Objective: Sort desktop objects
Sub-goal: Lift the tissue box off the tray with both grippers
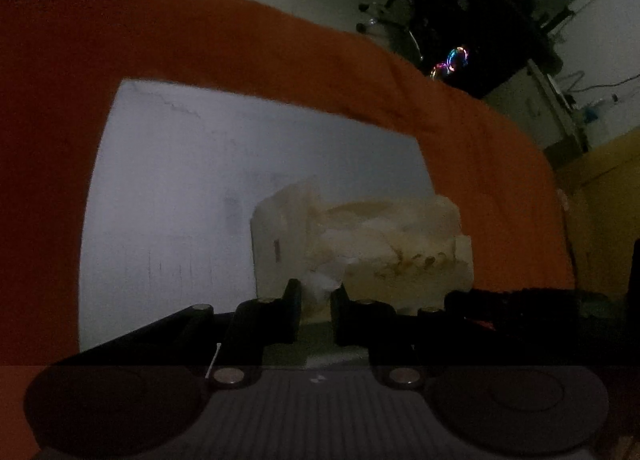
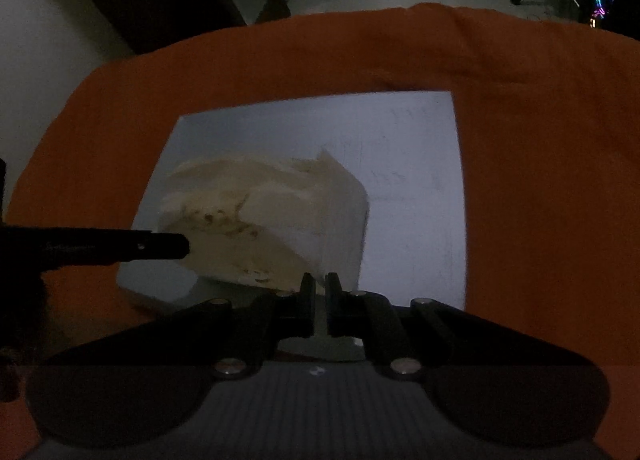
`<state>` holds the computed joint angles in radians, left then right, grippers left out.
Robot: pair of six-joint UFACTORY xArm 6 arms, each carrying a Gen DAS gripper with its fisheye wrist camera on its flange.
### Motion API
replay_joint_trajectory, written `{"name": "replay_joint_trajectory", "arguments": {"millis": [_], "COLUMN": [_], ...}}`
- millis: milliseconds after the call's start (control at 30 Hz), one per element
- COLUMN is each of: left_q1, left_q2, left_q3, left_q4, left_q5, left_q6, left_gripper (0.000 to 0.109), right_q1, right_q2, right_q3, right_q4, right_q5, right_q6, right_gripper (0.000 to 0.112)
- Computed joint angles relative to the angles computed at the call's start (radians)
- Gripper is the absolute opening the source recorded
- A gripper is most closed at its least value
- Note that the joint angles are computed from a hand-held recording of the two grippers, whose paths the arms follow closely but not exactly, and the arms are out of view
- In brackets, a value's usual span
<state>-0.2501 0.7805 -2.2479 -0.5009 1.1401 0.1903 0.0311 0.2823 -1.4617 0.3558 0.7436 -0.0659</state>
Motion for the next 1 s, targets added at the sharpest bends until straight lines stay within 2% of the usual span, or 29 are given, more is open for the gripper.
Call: {"name": "replay_joint_trajectory", "arguments": {"millis": [100, 133, 167, 233, 333, 433, 533, 600, 633, 667, 700, 733, 767, 867, 1000], "left_q1": [-0.005, -0.006, -0.009, -0.012, -0.013, -0.015, -0.022, -0.029, -0.034, -0.035, -0.036, -0.038, -0.040, -0.054, -0.053], "left_q2": [-0.008, -0.004, -0.015, -0.035, -0.040, -0.024, 0.004, -0.001, -0.010, -0.009, -0.008, 0.000, 0.006, -0.054, -0.093], "left_q3": [0.000, -0.014, 0.000, 0.027, 0.026, 0.002, -0.043, -0.029, -0.007, -0.003, -0.001, -0.009, -0.016, 0.087, 0.143], "left_q4": [0.027, 0.041, 0.051, 0.064, 0.088, 0.107, 0.133, 0.140, 0.132, 0.119, 0.106, 0.096, 0.088, 0.093, 0.078], "left_q5": [0.000, 0.005, -0.012, -0.046, -0.067, -0.073, -0.067, -0.090, -0.111, -0.114, -0.116, -0.107, -0.099, -0.165, -0.187], "left_q6": [-0.018, -0.030, -0.040, -0.052, -0.076, -0.109, -0.142, -0.128, -0.107, -0.085, -0.063, -0.049, -0.036, 0.000, 0.013], "left_gripper": [0.018, 0.025, 0.029, 0.045, 0.047, 0.051, 0.056, 0.056, 0.051, 0.045, 0.029, 0.021, 0.021, 0.018, 0.016], "right_q1": [-0.004, -0.006, -0.009, -0.013, -0.012, -0.008, 0.004, 0.014, 0.020, 0.026, 0.032, 0.035, 0.037, 0.041, 0.042], "right_q2": [0.002, 0.004, 0.007, -0.003, 0.003, 0.036, 0.084, 0.105, 0.109, 0.114, 0.119, 0.116, 0.113, 0.096, 0.083], "right_q3": [-0.018, -0.029, -0.041, -0.042, -0.066, -0.118, -0.180, -0.194, -0.191, -0.187, -0.184, -0.178, -0.171, -0.141, -0.130], "right_q4": [-0.032, -0.042, -0.051, -0.062, -0.094, -0.092, -0.095, -0.108, -0.117, -0.126, -0.135, -0.144, -0.153, -0.163, -0.169], "right_q5": [0.039, 0.055, 0.071, 0.065, 0.052, 0.052, 0.068, 0.066, 0.056, 0.046, 0.037, 0.038, 0.039, 0.024, 0.020], "right_q6": [0.058, 0.084, 0.108, 0.133, 0.153, 0.132, 0.093, 0.069, 0.050, 0.031, 0.013, 0.014, 0.015, 0.022, 0.061], "right_gripper": [0.012, 0.019, 0.030, 0.041, 0.054, 0.058, 0.073, 0.072, 0.064, 0.044, 0.032, 0.013, 0.010, 0.008, 0.008]}}
